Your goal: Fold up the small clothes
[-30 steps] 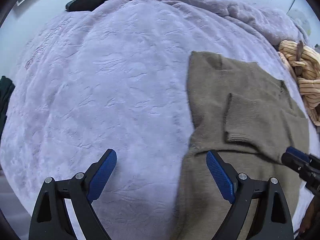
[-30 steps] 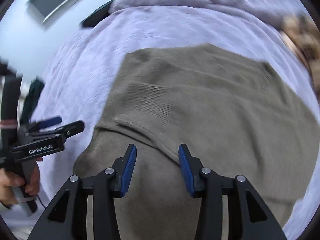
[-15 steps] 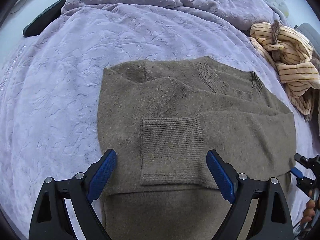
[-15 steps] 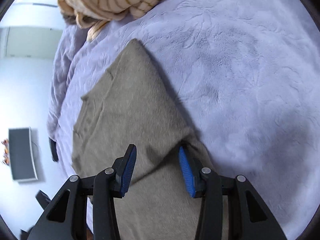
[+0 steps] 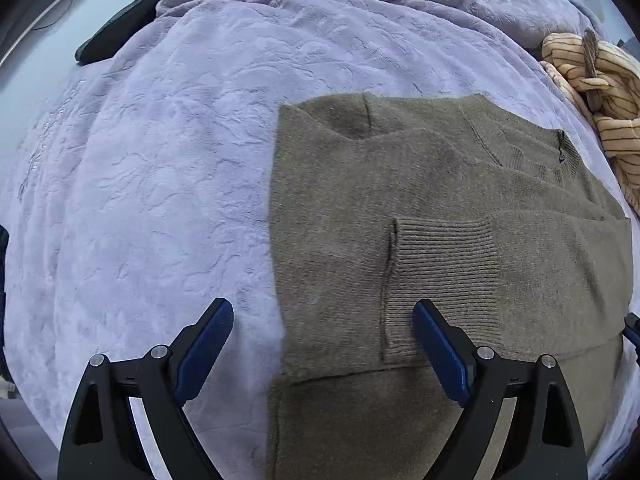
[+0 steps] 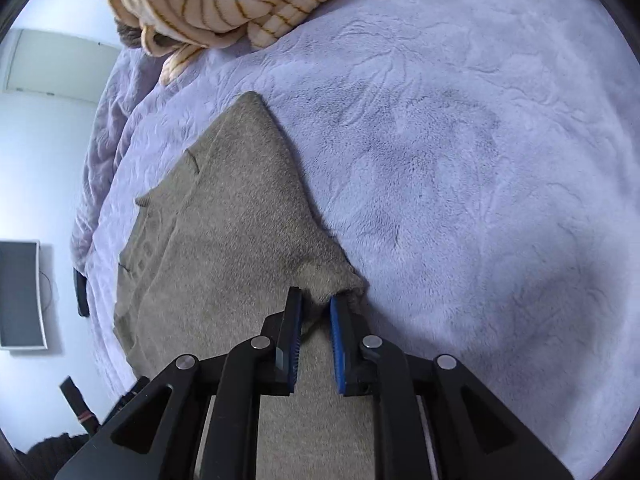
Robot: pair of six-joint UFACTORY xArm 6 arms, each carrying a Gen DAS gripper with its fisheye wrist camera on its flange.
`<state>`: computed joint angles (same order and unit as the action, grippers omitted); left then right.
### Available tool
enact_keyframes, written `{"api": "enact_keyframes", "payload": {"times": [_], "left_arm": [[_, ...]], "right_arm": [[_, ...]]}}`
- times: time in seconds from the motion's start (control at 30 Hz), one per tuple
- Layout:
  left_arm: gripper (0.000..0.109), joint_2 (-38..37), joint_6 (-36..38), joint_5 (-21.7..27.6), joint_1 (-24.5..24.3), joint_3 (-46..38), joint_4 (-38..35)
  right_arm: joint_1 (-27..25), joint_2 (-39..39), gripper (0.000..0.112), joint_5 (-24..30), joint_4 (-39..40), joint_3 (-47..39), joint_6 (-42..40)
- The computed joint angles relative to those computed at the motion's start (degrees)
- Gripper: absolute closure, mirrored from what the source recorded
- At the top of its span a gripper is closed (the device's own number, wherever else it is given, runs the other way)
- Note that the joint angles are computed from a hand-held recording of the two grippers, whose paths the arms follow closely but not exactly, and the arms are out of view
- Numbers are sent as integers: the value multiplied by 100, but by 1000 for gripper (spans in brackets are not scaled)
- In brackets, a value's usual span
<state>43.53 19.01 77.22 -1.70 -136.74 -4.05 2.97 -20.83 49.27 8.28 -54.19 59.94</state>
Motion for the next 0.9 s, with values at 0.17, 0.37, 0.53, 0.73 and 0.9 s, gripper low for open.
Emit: {"api": "enact_keyframes", "payload": {"times": [0.17, 0.37, 0.53, 0.73, 0.9], "left_arm": [[17, 366, -212, 373, 143, -718, 161], [17, -675, 187, -74, 165, 939, 170], [17, -1635, 545, -134, 101, 2291, 0], [17, -2628, 821, 76, 50, 3564, -92], [17, -3289, 822, 145, 37, 4319, -82]], "right_arm": [[356, 9, 64, 726, -322, -427, -171], [940, 207, 64, 1433, -362, -927, -499], [1279, 357, 64, 1741, -210, -1106, -612], [1464, 238, 52, 1856, 17, -1042, -596], [1609, -53, 48, 2029, 141, -859, -569]]}}
